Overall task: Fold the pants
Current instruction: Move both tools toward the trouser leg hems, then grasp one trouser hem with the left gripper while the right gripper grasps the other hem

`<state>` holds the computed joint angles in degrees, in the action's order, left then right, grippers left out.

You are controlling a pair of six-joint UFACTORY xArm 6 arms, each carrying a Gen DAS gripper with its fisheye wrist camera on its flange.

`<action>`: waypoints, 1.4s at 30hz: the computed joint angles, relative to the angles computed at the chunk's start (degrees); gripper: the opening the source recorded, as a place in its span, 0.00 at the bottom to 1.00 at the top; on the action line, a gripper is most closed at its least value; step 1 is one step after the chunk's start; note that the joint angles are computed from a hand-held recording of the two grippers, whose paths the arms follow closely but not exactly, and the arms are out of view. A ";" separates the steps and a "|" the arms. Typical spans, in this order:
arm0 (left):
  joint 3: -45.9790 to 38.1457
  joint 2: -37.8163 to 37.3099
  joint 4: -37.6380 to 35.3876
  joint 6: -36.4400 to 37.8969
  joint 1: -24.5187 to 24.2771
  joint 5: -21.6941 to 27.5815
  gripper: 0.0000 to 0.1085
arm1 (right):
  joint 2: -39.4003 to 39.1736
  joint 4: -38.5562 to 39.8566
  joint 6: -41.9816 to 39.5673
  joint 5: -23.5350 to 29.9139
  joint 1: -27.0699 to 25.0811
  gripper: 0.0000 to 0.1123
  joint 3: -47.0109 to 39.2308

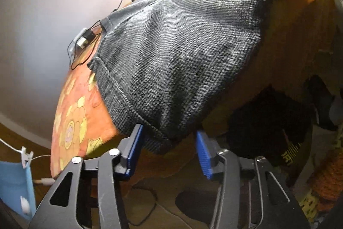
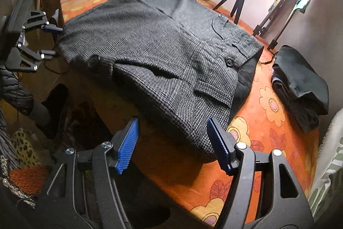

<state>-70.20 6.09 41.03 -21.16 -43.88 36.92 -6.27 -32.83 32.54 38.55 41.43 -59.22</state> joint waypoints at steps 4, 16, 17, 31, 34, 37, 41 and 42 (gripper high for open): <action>0.21 -0.32 -0.29 -0.39 0.40 -0.78 0.30 | 0.67 -0.37 0.43 -0.21 -0.23 0.60 0.13; -0.28 -2.31 -8.07 1.93 1.12 -4.49 0.06 | 0.51 -1.01 1.37 1.22 -0.45 0.20 -0.46; -0.71 -2.35 -8.21 1.70 1.26 -4.83 0.06 | 0.35 -1.12 1.59 1.30 -0.53 0.16 -0.58; -15.97 3.67 -7.53 -1.29 5.88 -9.33 0.04 | 0.18 -10.40 8.05 1.59 -1.11 0.10 -7.10; -23.17 8.06 -8.38 0.03 7.08 -9.02 0.01 | 1.64 -11.64 7.86 1.17 -2.54 0.10 -10.44; -29.91 12.50 -10.23 1.92 8.05 -8.24 0.01 | 3.53 -12.16 7.28 0.26 -4.31 0.10 -13.61; -44.52 22.67 -15.23 5.79 9.56 -4.54 0.00 | 7.55 -9.97 5.22 -1.66 -7.52 0.09 -18.75; -48.09 25.06 -16.43 6.44 9.74 -3.28 0.00 | 9.31 -8.27 3.78 -2.24 -8.57 0.09 -20.74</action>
